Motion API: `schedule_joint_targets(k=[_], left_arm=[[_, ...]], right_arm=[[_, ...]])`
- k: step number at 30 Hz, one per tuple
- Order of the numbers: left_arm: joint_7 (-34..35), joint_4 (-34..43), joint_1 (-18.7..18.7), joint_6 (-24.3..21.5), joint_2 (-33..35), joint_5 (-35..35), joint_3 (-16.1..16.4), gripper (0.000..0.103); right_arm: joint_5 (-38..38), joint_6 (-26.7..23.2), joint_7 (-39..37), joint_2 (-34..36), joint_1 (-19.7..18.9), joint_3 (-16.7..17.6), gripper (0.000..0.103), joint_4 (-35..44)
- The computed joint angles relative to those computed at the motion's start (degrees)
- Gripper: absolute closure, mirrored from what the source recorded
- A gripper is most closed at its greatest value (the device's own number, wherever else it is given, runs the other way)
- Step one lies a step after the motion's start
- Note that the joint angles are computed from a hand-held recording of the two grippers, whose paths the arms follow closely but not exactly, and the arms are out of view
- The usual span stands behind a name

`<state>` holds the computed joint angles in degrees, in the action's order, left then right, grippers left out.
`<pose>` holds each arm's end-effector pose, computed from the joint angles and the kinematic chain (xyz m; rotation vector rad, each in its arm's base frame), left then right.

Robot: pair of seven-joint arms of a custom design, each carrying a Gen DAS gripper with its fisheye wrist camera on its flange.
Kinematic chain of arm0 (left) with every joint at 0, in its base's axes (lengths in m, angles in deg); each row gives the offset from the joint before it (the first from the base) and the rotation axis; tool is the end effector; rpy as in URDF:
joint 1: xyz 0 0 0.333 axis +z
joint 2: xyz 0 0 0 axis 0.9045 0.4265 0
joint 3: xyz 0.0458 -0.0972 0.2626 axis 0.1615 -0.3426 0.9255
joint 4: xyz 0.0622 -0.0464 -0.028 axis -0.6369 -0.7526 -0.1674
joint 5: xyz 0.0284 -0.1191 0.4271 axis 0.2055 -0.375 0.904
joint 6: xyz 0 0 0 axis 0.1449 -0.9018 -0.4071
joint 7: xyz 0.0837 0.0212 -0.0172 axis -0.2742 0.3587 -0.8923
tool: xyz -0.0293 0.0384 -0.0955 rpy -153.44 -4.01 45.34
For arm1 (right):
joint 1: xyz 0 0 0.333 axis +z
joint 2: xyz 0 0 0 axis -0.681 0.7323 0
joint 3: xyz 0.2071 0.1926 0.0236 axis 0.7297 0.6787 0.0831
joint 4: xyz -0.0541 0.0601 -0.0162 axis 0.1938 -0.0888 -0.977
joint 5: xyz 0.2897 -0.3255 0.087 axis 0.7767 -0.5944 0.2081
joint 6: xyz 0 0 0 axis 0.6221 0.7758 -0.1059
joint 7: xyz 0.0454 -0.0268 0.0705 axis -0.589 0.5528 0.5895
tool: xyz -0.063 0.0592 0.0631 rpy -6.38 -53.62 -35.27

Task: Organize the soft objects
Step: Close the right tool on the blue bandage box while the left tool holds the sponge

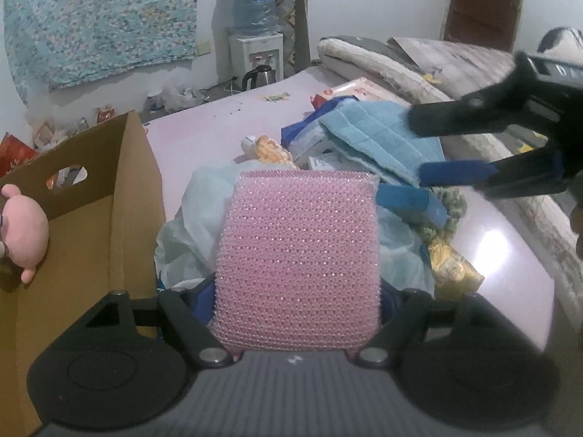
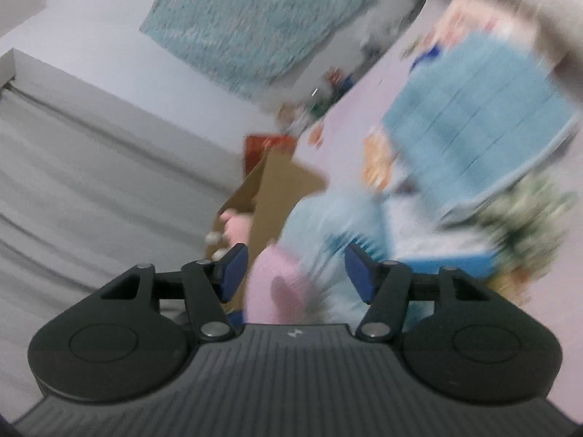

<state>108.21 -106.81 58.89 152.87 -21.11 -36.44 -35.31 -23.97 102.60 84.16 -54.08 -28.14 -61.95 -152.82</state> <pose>0.6362 -0.1739 0.5014 -1.7186 1.9494 -0.6540 0.7148 0.3468 0.4941 -1.3302 1.4886 0.4101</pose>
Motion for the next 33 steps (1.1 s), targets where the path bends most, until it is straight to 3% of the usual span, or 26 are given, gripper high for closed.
schedule_joint_targets(k=[4,9,13,15,17,19,22,28,33], left_arm=[[-1.6,-1.7,0.3,2.6,-1.8,-0.2,0.3,0.022],[-2.9,-0.1,0.7,1.6,-0.9,0.8,0.5,0.022],[-3.6,0.9,0.9,0.0,0.2,0.0,0.5,0.022],[-3.6,0.9,1.0,-0.3,0.3,-0.7,0.6,0.022],[-4.1,0.8,1.1,-0.5,0.3,-0.9,0.6,0.022],[-4.3,0.7,1.2,-0.9,0.2,-1.2,0.6,0.022],[-4.3,0.5,1.2,-1.0,-0.1,-1.7,0.6,0.022],[-2.9,0.4,1.2,-0.3,-0.2,-3.2,0.6,0.022],[-3.3,1.0,1.0,-1.9,0.3,-1.8,0.4,0.022]], right_arm=[[-10.7,2.0,5.5,-2.6,2.9,-5.3,0.036,-2.6],[-23.2,-1.2,5.4,-3.4,5.2,-7.3,0.033,-3.4],[-34.0,-0.6,4.4,-4.6,8.7,-9.5,0.033,-5.3],[-39.5,-0.7,5.6,-4.4,10.5,-11.0,0.035,-5.2],[-43.3,-0.8,6.7,-3.1,11.4,-11.8,0.044,-3.6],[-45.7,-1.1,7.7,-2.0,11.8,-12.3,0.058,-2.4],[-45.8,0.3,7.2,-1.4,11.0,-11.4,0.066,-2.5],[-48.7,5.3,10.0,-3.9,12.3,-12.9,0.076,-6.5],[-48.8,10.4,11.7,-10.7,11.5,-12.6,0.079,-15.7]])
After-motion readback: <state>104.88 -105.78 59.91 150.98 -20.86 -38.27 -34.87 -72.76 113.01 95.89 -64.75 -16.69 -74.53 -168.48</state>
